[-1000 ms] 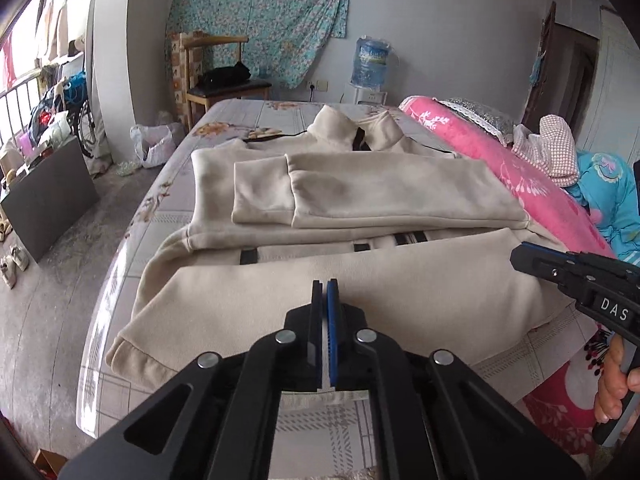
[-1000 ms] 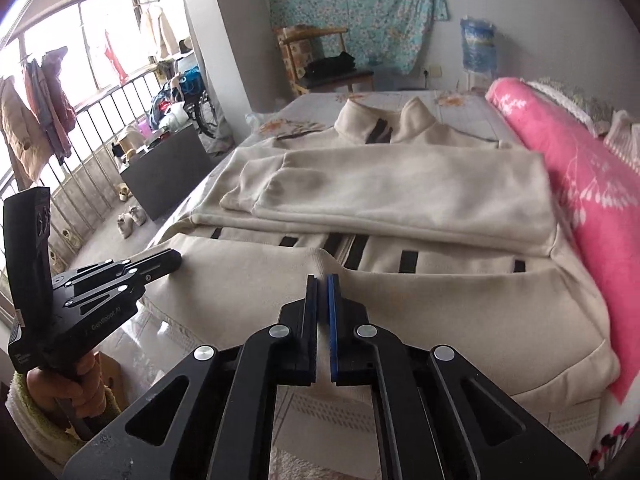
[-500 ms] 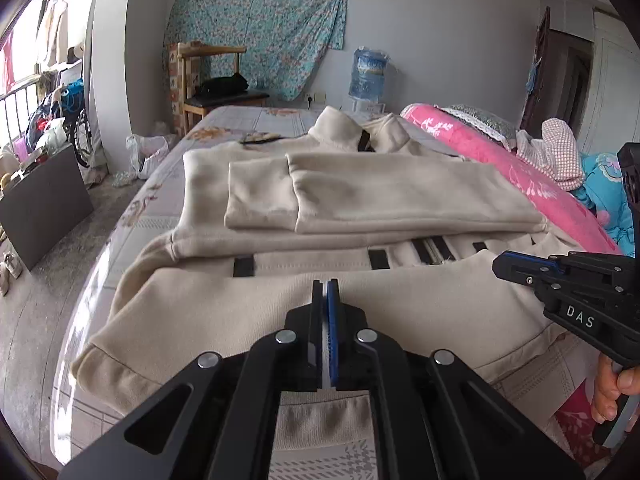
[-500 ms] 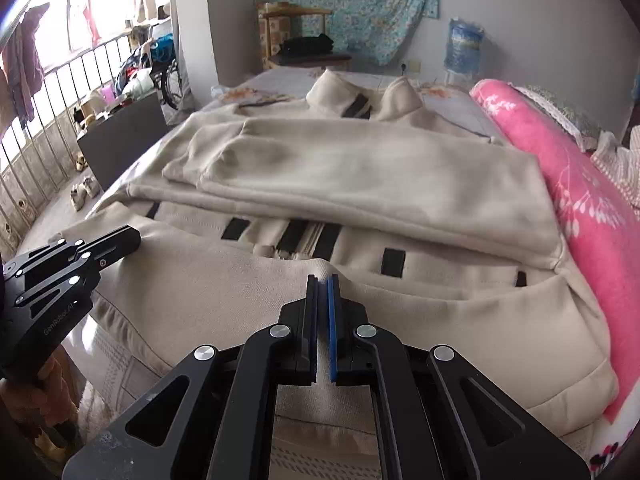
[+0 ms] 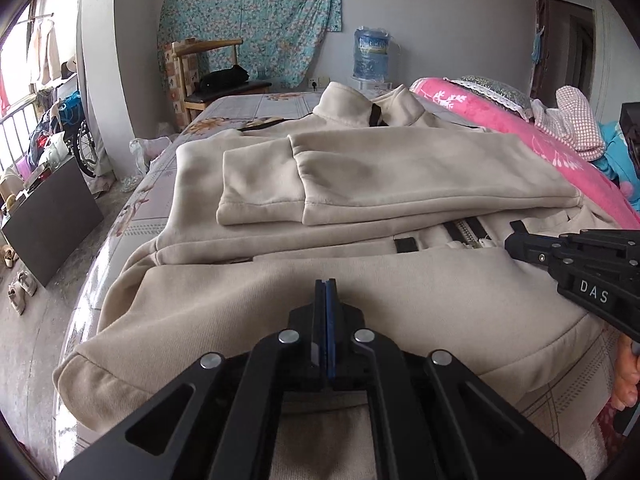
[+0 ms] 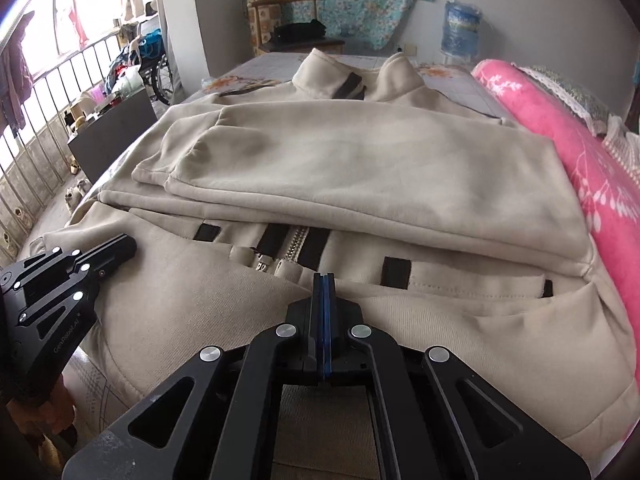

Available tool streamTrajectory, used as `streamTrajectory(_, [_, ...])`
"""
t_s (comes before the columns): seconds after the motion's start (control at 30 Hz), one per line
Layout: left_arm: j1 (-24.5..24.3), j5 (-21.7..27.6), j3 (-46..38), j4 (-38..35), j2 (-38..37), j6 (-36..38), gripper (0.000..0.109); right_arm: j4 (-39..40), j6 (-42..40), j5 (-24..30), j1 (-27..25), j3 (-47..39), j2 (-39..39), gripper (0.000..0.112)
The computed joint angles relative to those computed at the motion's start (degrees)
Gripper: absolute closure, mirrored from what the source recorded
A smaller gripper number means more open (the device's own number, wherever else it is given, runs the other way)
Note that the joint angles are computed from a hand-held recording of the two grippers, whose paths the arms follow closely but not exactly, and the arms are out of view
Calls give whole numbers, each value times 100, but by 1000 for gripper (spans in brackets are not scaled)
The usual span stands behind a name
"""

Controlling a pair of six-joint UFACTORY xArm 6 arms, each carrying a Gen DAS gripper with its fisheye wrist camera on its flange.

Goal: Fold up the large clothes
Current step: 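Open the right gripper, then the left gripper, releasing the folded edge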

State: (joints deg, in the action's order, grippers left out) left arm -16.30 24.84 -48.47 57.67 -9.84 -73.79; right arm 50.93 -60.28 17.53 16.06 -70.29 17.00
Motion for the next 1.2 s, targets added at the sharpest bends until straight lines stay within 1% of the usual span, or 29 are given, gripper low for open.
streamTrajectory(0.1, [-21, 90, -35, -29, 21, 40, 108, -13, 19, 232, -105, -62, -20, 112])
streamTrajectory(0.17, [-66, 185, -58, -33, 29, 65, 108, 309, -244, 484, -262, -80, -129, 108])
streamTrajectory(0.2, [-83, 223, -68, -41, 34, 84, 108, 519, -399, 558, -365, -65, -215, 103])
streamTrajectory(0.27, [-92, 259, -87, -92, 43, 139, 108, 807, -607, 703, -605, -48, -375, 76])
streamTrajectory(0.33, [-84, 255, -98, -168, 46, 179, 108, 922, -703, 629, -828, 27, -541, 69])
streamTrajectory(0.37, [-67, 219, -89, -186, 41, 174, 108, 884, -671, 642, -952, 41, -598, 63])
streamTrajectory(0.4, [-46, 172, -72, -201, 32, 169, 108, 823, -605, 723, -1086, 24, -627, 59])
streamTrajectory(0.43, [-30, 133, -57, -225, 24, 181, 108, 736, -529, 851, -1229, 10, -650, 52])
streamTrajectory(0.47, [-8, 86, -36, -280, 7, 204, 108, 608, -432, 969, -1353, -23, -646, 51])
streamTrajectory(0.57, [80, -125, 69, -539, -81, 194, 108, 379, -228, 1237, -1598, -44, -632, 50])
streamTrajectory(0.63, [88, -179, 145, -699, -179, 211, 108, 412, -286, 1674, -1730, -30, -656, 50])
streamTrajectory(0.7, [40, -133, 222, -684, -332, 140, 107, 519, -586, 1980, -1743, 134, -797, 50])
streamTrajectory(0.8, [-72, -179, 429, -669, -658, 140, 107, 861, -1243, 2201, -1647, 553, -1132, 52])
streamTrajectory(0.87, [-148, -392, 618, -898, -886, 370, 105, 974, -1426, 2471, -1638, 751, -1278, 55])
streamTrajectory(0.9, [-201, -506, 691, -1037, -965, 510, 102, 1042, -1512, 2618, -1641, 844, -1339, 55])
streamTrajectory(1.0, [-413, -850, 821, -1629, -1033, 1152, 95, 1238, -2035, 2755, -1535, 1208, -1548, 56])
streamTrajectory(1.03, [-500, -861, 802, -1725, -982, 1272, 95, 1228, -2184, 2710, -1446, 1320, -1601, 57])
streamTrajectory(1.07, [-585, -778, 737, -1671, -895, 1260, 95, 1202, -2357, 2563, -1317, 1449, -1676, 59])
streamTrajectory(1.1, [-668, -592, 632, -1398, -788, 1054, 95, 1210, -2597, 2284, -1137, 1594, -1757, 60])
streamTrajectory(1.2, [-818, -181, 405, -684, -545, 542, 95, 1411, -3244, 1025, -489, 1915, -1825, 74])
